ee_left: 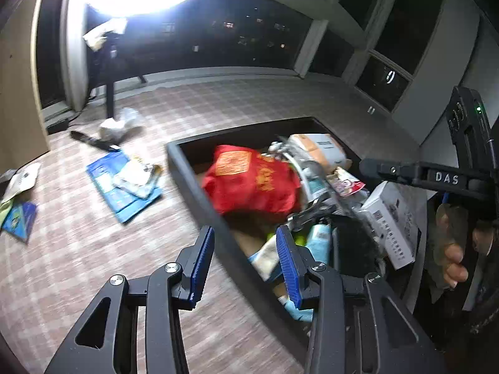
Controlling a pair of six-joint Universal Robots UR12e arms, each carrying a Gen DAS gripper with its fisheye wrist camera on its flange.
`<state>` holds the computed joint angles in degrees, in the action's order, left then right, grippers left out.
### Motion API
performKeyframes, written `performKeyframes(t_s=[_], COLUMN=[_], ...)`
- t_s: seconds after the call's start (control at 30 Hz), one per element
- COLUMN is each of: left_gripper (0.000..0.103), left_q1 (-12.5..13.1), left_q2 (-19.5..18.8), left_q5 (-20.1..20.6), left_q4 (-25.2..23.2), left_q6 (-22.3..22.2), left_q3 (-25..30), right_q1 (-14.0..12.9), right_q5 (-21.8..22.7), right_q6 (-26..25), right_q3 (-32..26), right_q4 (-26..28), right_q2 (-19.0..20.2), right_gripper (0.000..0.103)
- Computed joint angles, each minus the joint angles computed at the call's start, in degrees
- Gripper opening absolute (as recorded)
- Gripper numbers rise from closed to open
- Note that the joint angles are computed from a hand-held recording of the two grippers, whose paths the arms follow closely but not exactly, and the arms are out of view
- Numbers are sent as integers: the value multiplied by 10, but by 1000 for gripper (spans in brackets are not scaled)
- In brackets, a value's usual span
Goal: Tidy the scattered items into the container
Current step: 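Move both tools back from the container to the floor items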
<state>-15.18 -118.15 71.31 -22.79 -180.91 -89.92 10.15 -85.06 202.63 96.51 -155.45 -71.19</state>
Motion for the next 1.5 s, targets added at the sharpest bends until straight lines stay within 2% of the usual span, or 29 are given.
performKeyframes(t_s=[0.13, 0.2, 0.5, 0.73, 0.97, 1.1, 1.2, 1.3, 1.37, 1.5], left_gripper=[39, 39, 38, 38, 38, 37, 36, 34, 28, 28], left_q1=[17, 28, 87, 126, 153, 162, 160, 152, 148, 144], left_q2=[18, 27, 66, 86, 79, 70, 59, 41, 28, 9], left_q5=[27, 44, 113, 176, 210, 202, 180, 184, 188, 205], left_q4=[11, 16, 52, 82, 96, 89, 88, 76, 62, 48], left_q6=[-5, -17, -107, -162, -182, -184, -165, -147, -148, -146], left_q3=[-31, -47, -122, -158, -156, -147, -136, -117, -102, -80], right_q1=[9, 13, 38, 61, 75, 77, 78, 78, 77, 81], right_q5=[21, 35, 88, 93, 86, 83, 80, 75, 75, 53], right_q6=[-21, -30, -63, -91, -99, -91, -90, -89, -90, -99], right_q3=[-16, -27, -102, -168, -225, -248, -268, -288, -306, -356], right_q4=[-12, -11, -3, 21, 45, 56, 73, 84, 95, 128], right_q2=[14, 23, 77, 125, 163, 181, 195, 208, 218, 246], right_gripper=[40, 46, 46, 53, 53, 53, 53, 53, 53, 53])
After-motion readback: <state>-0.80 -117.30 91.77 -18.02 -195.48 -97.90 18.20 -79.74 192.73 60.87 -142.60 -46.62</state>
